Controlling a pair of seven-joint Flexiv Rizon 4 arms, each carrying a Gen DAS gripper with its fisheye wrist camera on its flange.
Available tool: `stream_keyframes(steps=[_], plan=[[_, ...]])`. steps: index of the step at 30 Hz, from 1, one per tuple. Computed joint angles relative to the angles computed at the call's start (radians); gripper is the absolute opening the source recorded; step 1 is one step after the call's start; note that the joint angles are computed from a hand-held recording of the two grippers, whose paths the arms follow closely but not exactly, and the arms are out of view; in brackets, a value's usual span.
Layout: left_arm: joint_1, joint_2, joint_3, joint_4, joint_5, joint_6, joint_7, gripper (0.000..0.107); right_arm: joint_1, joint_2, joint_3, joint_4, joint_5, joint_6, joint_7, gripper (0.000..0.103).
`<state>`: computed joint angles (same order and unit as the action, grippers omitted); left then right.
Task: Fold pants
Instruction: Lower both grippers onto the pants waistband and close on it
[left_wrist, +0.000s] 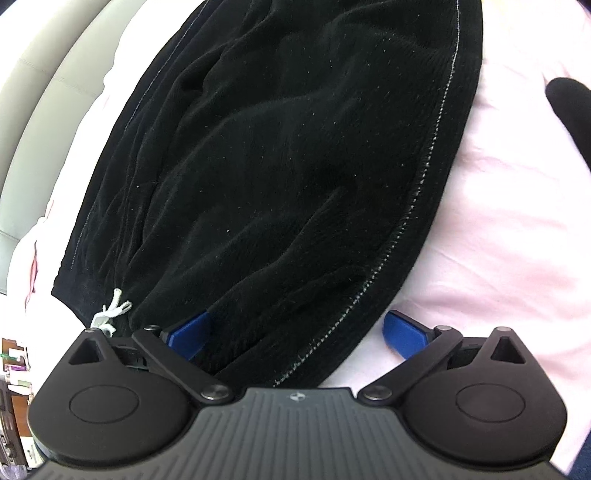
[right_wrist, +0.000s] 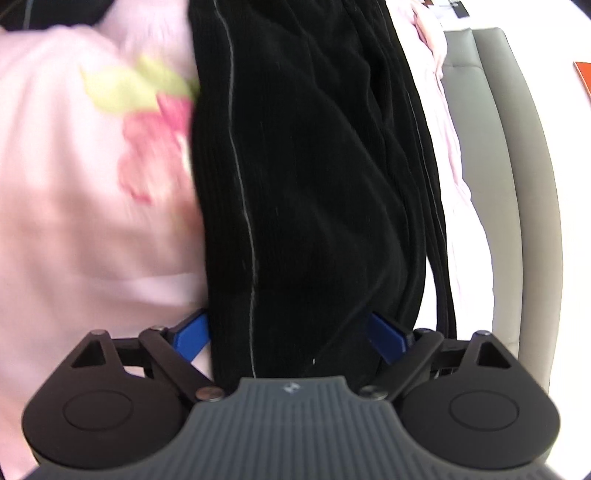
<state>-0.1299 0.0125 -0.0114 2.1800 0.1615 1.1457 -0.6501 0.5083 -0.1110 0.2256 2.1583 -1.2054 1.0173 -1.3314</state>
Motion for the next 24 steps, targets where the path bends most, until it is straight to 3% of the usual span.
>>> stream_keyframes(steps=[3, 7, 11, 15, 18, 21, 23, 24], plan=[[0.003, -0.019, 0.001, 0.002, -0.009, 0.016, 0.005, 0.103, -0.01, 0.01, 0.001, 0.025, 0.035, 0.002, 0.012, 0.086], [0.005, -0.024, 0.006, 0.03, -0.057, 0.059, 0.048, 0.103, -0.03, 0.003, -0.017, 0.045, -0.024, 0.039, 0.052, 0.086], [0.01, -0.035, 0.004, 0.071, -0.235, 0.104, 0.18, 0.103, -0.053, 0.005, -0.029, 0.067, -0.091, 0.083, 0.092, 0.086], [0.007, -0.042, -0.005, 0.123, -0.434, 0.173, 0.305, 0.103, -0.079, 0.026, -0.025, 0.096, -0.063, 0.116, 0.089, 0.086], [0.002, -0.042, -0.005, 0.135, -0.418, 0.21, 0.309, 0.103, -0.079, 0.013, -0.016, 0.079, 0.032, 0.121, 0.036, 0.074], [-0.001, -0.017, 0.003, 0.131, -0.325, 0.194, 0.238, 0.103, -0.083, 0.024, -0.026, 0.095, -0.028, 0.135, 0.044, 0.055], [-0.01, -0.001, 0.002, 0.146, -0.37, 0.194, 0.297, 0.103, -0.09, 0.032, -0.032, 0.108, -0.096, 0.141, 0.078, 0.045], [-0.013, 0.002, 0.004, 0.154, -0.38, 0.214, 0.318, 0.096, -0.095, 0.034, -0.038, 0.112, -0.15, 0.143, 0.109, 0.042]])
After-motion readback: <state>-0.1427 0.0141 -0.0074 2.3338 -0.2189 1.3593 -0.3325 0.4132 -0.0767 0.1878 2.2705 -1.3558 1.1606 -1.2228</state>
